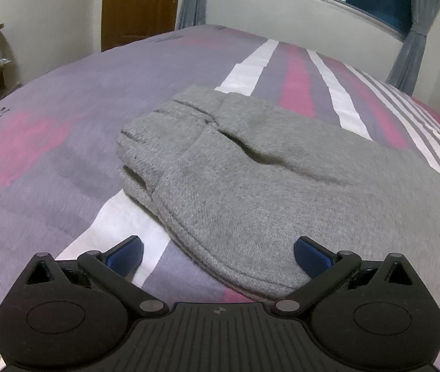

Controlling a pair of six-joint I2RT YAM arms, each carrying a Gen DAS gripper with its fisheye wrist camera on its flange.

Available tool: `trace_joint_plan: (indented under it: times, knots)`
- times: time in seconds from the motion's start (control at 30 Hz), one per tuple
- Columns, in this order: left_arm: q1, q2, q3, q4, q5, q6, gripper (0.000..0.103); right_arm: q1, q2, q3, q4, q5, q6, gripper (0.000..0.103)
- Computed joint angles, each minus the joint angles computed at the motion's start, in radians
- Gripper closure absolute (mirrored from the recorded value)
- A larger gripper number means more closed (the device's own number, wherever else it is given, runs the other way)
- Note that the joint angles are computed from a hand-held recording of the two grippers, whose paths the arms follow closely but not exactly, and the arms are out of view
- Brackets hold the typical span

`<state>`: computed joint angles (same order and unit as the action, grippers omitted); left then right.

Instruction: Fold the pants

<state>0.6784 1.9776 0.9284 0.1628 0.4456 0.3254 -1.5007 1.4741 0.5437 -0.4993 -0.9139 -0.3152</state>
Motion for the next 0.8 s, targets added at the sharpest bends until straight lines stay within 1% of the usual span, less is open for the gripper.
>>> trace_joint_plan:
  times: [0.1,0.2,0.27,0.37,0.5,0.57,0.67,0.73,0.8]
  knots:
    - [0.007,0.001,-0.001,0.000,0.013,0.014,0.000,0.040,-0.077,-0.023,0.030,0.039,0.050,0.084]
    - [0.016,0.006,0.004,-0.002,0.031,0.027,0.000,0.109,-0.217,-0.047,0.035,0.070,0.112,0.085]
    - [0.024,0.006,0.006,-0.010,0.044,0.035,0.000,0.180,-0.314,-0.062,0.061,0.079,0.199,0.085]
    - [0.042,-0.006,0.013,-0.037,0.065,0.054,0.000,0.347,-0.463,-0.068,0.099,0.136,0.350,0.085]
    - [0.091,-0.022,0.019,-0.077,0.107,0.098,0.000,0.655,-0.589,-0.039,0.156,0.267,0.552,0.085]
    - [0.119,-0.022,0.034,-0.111,0.129,0.123,0.000,0.867,-0.610,-0.015,0.204,0.378,0.657,0.085]
    - [0.160,-0.019,0.057,-0.166,0.165,0.156,0.000,1.207,-0.558,0.025,0.309,0.557,0.781,0.085]
    - [0.178,-0.024,0.058,-0.187,0.170,0.180,0.000,1.425,-0.485,0.052,0.385,0.678,0.818,0.085]
    - [0.194,-0.032,0.047,-0.196,0.170,0.219,0.000,1.589,-0.396,0.065,0.464,0.740,0.831,0.085]
